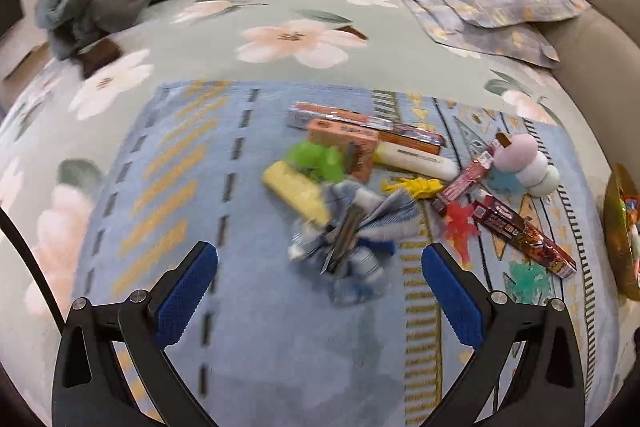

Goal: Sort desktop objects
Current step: 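Move both tools back over the scattered items on the rug, then grasp the checked cloth with the left tool while the right tool grasps the red candy stick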

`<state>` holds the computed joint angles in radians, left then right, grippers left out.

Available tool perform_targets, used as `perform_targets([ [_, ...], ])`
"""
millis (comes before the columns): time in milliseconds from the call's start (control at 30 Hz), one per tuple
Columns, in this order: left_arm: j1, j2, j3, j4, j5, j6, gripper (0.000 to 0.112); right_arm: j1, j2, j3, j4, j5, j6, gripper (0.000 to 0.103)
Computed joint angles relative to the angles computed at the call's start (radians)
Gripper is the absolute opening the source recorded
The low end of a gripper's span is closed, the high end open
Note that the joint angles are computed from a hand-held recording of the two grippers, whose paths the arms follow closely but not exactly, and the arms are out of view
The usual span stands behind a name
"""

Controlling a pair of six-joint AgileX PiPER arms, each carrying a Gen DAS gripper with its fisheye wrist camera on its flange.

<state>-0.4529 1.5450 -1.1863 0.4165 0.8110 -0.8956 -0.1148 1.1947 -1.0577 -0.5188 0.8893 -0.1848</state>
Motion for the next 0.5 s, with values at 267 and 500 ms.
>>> perform_targets([
  [267,0.102,0.079,0.009,-0.235,-0.136,0.205,0.056,0.22,0.041,-0.041,0.158,0.132,-0.004,0.103],
  [500,0.106,0.034,0.035,-0.332,-0.145,0.286,0.019,0.17,0.253,-0.211,0.505,0.156,-0.122,0.103],
])
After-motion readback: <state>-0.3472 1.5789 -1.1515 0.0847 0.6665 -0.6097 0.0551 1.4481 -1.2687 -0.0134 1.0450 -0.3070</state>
